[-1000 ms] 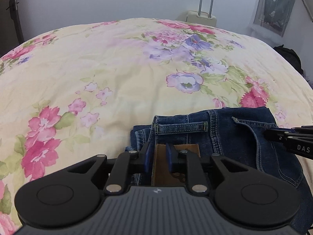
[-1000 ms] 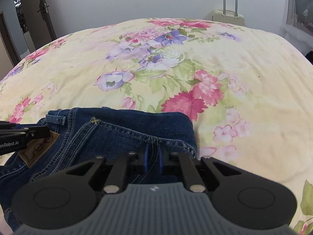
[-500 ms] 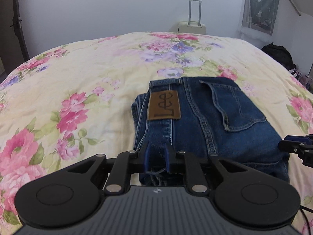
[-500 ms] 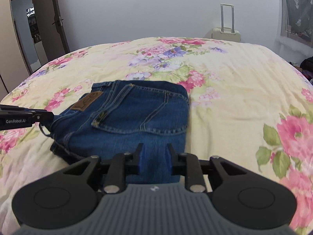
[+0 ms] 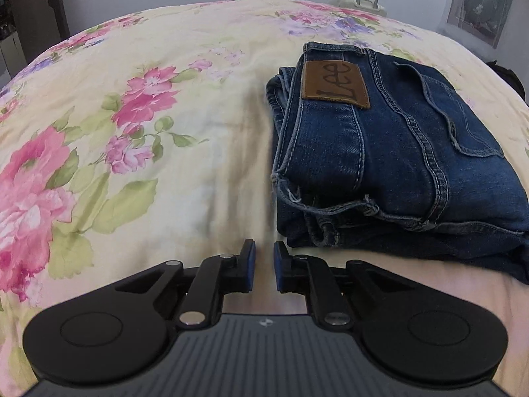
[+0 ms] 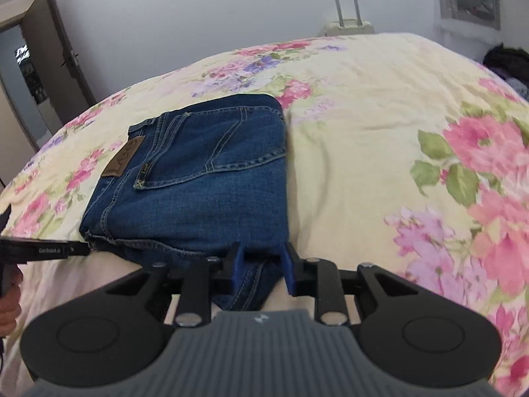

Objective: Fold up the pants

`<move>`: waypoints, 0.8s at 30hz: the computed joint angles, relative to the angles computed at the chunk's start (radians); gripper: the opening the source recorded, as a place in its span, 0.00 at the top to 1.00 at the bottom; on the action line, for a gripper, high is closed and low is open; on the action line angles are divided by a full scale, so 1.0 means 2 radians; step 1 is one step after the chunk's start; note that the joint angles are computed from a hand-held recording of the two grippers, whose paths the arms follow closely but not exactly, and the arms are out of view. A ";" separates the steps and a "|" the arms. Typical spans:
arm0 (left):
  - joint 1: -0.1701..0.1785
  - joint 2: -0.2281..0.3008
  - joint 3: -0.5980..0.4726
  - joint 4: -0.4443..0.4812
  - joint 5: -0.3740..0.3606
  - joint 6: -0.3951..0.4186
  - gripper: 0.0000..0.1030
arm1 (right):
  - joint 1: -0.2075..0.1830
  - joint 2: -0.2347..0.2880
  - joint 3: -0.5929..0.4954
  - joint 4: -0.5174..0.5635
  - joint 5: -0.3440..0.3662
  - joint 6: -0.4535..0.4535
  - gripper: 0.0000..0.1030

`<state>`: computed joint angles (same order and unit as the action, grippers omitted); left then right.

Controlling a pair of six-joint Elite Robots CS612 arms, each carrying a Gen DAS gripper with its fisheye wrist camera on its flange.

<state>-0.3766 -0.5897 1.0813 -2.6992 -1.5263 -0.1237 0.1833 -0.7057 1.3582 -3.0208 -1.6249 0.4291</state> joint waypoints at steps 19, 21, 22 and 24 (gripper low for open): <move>-0.016 0.012 -0.047 -0.003 0.033 0.051 0.85 | 0.027 0.010 -0.015 0.061 -0.076 -0.134 0.99; -0.016 0.026 -0.070 0.035 0.040 0.061 0.85 | 0.029 0.012 -0.016 0.068 -0.087 -0.155 0.99; -0.016 0.030 -0.074 0.040 0.041 0.063 0.85 | 0.029 0.013 -0.016 0.070 -0.089 -0.165 0.99; -0.015 0.035 -0.080 0.049 0.040 0.068 0.85 | 0.029 0.014 -0.016 0.072 -0.087 -0.169 0.99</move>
<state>-0.4067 -0.5194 0.9220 -2.6016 -1.4464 0.0133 0.2406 -0.6782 1.3259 -2.8765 -1.7992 0.0903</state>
